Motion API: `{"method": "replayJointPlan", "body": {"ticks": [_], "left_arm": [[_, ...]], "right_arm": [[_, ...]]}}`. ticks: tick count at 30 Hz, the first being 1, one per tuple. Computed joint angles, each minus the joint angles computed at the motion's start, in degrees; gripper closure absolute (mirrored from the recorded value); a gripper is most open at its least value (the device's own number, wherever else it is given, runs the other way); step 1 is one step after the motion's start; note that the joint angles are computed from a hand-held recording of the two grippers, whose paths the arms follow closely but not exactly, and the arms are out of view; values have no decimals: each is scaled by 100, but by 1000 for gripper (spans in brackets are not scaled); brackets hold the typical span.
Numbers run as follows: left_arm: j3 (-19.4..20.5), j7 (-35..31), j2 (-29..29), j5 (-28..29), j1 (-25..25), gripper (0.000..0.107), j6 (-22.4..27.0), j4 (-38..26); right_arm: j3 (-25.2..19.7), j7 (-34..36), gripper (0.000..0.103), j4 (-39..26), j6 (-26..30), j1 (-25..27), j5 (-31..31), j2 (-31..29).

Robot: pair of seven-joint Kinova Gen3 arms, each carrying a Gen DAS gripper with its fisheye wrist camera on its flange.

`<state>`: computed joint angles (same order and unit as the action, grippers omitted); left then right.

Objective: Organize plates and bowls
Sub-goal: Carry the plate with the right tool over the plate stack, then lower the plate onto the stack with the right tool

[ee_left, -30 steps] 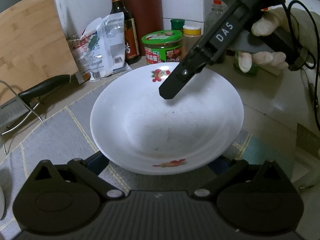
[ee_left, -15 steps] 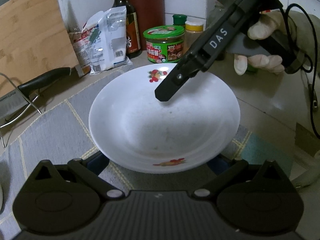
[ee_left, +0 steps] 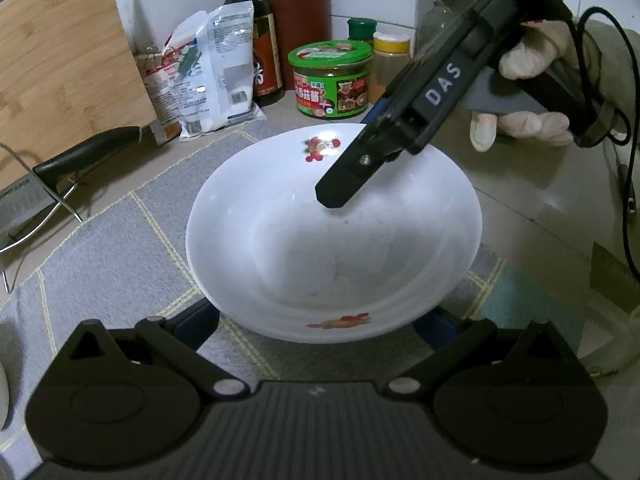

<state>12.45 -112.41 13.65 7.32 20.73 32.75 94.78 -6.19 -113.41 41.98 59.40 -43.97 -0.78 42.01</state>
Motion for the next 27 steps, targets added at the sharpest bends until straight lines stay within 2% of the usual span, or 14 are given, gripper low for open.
{"method": "replayJointPlan", "body": {"ticks": [15,18,27], "left_arm": [[42,-213,-16,52,-43,6,-1,-2],[125,-469,-38,220,-118,5,-66,38],[86,-529,-29,228,-74,5,-132,58]], "right_arm": [[130,-306,0,-616,661,-130,66,192],[142,-345,0,-559,650,-146,98,145],[156,-474,0,-442,643,-195,184,60]]}}
